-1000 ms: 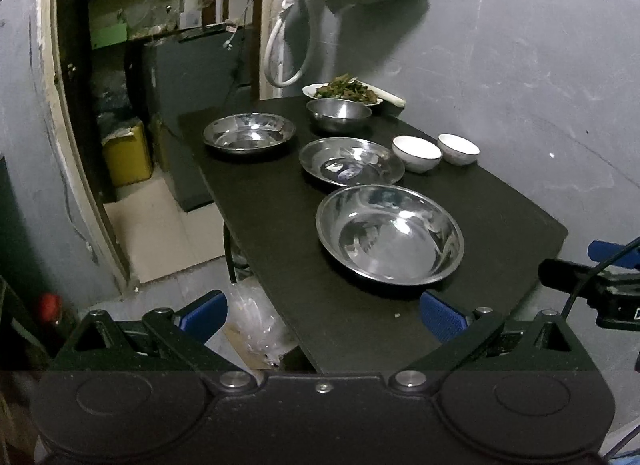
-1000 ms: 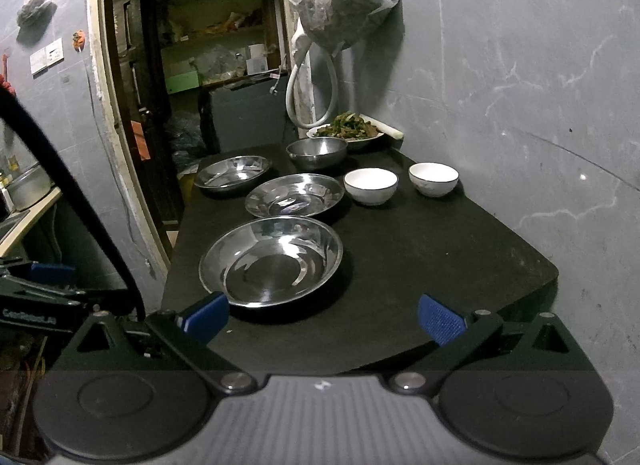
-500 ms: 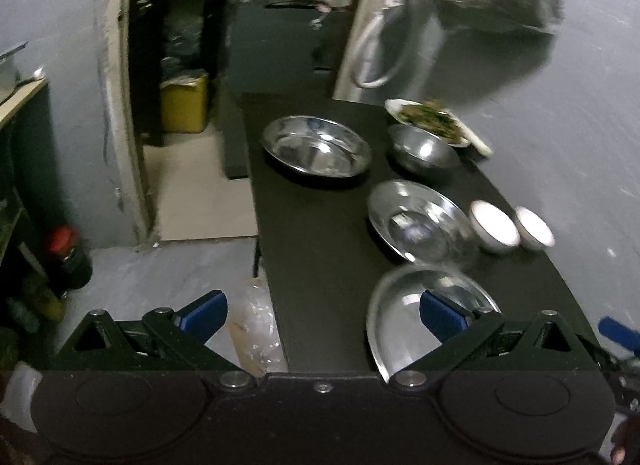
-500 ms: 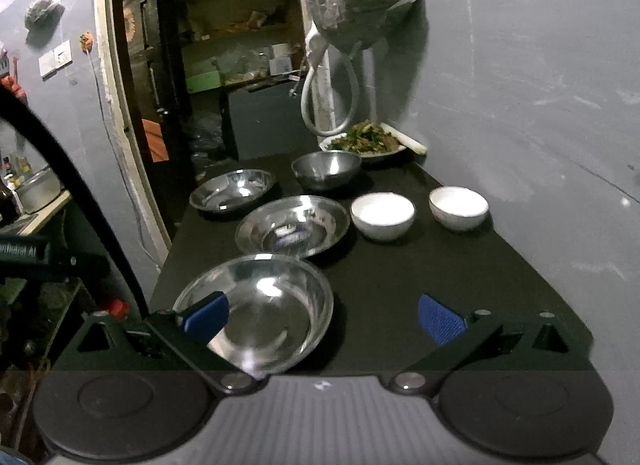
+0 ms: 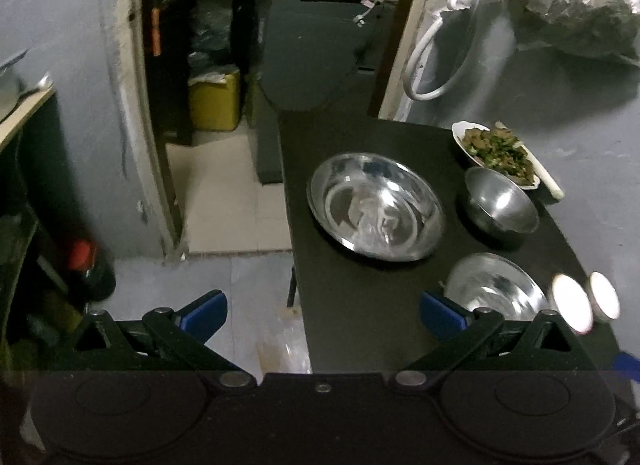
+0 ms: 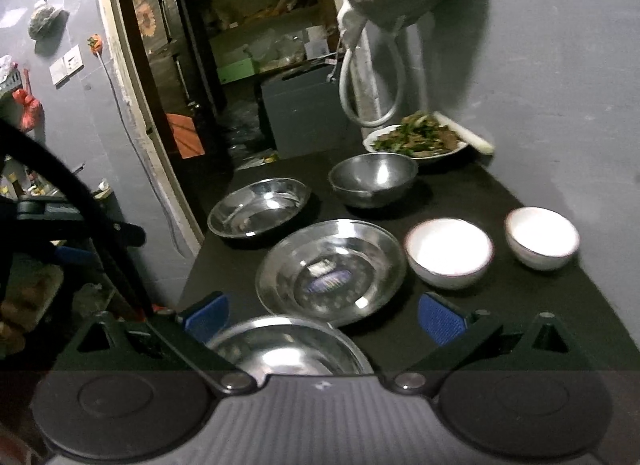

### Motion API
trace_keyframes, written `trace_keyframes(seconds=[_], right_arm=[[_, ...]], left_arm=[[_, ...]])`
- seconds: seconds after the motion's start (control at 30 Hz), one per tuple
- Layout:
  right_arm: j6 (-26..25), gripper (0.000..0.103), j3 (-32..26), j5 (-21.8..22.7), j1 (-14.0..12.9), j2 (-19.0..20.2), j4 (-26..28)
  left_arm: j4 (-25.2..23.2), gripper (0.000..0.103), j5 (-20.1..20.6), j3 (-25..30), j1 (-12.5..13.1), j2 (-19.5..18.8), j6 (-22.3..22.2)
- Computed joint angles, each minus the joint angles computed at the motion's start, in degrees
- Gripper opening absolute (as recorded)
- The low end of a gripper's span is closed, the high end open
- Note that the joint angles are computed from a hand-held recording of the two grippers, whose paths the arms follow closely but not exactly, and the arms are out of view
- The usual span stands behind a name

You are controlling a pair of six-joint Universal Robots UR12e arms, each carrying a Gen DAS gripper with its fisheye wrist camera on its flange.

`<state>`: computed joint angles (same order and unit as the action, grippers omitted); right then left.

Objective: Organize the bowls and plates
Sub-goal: 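Move the left tool toward the rim of the large steel basin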

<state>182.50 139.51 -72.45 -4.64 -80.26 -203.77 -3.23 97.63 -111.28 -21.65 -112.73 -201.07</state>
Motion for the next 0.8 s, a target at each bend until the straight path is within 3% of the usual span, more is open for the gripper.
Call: trace_keyframes(seconds=[0.37, 0.57, 0.8], right_arm=[[2.4, 0.103, -13.3, -11.1, 7.9, 7.3, 6.4], [3.0, 0.101, -19.4, -12.0, 9.5, 11.5, 10.2], [2.6, 0.086, -25.1, -12.5, 10.1, 15.9, 15.1]], left_arm=[[5.1, 0.102, -12.4, 10.3, 6.4, -10.3, 14.1], [3.1, 0.102, -15.5, 14.3, 7.5, -13.8, 19.8], [3.2, 0.096, -19.1, 15.6, 8.8, -15.6, 21.7]])
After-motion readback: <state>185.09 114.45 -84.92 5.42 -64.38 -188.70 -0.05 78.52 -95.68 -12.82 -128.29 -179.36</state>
